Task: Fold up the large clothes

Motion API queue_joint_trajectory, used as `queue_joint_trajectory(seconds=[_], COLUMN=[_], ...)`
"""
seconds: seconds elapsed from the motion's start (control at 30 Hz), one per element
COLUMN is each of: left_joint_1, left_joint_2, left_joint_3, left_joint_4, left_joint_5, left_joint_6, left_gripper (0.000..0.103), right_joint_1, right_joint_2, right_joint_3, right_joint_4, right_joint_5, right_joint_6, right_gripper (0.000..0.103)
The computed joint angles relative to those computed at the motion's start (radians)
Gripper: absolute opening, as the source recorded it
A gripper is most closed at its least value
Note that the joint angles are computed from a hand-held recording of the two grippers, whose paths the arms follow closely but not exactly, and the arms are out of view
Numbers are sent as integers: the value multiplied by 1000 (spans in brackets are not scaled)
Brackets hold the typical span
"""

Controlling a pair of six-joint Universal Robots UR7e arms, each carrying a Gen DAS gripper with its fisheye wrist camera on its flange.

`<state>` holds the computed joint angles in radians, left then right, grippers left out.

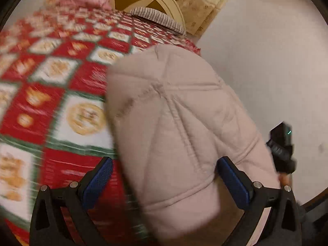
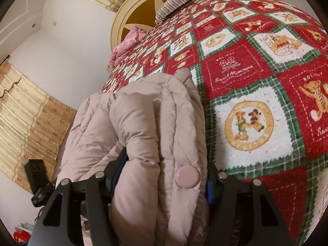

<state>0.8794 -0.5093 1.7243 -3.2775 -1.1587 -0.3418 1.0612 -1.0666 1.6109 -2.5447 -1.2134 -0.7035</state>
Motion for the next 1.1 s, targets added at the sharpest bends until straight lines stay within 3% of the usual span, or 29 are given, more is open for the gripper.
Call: queue_joint_trajectory(seconds=[0.07,0.13,0.23,0.3,0.37,0.53,0.77,0.97,1.1], left_joint_1=[-6,-24,-58,-81,-116,-171,-228,-225,-187], left_joint_2=[14,10,-24,-63,-108,-206,-351,-442,-488], left_joint_3=[-9,-4,20,60,110,206,347,435,469], left_joint_4=[-29,-49,-31,-39,-54,-78,-97,-115,-121], left_joint_5=[-5,16,71,105,170,310,500,602,630], left_joint_6=[5,48,109,138,180,217,250,257,256], left_gripper=[94,71,52,46,44,40,39,39,39], right_joint_1=[8,20,25,19,22,80,199,293,340], right_joint_2=[-2,-19,-44,-67,-86,-100,-17,79,127], right_joint_3=[0,36,91,132,173,241,230,200,184], right_joint_4=[13,-31,-91,-113,-129,-185,-201,-211,-220], right_joint_5=[-4,-23,-26,9,40,34,33,5,-13], right_joint_6=[-17,-31,-25,-27,-29,-31,-2,5,10], right_gripper=[47,41,35,30,28,25,23,23,23])
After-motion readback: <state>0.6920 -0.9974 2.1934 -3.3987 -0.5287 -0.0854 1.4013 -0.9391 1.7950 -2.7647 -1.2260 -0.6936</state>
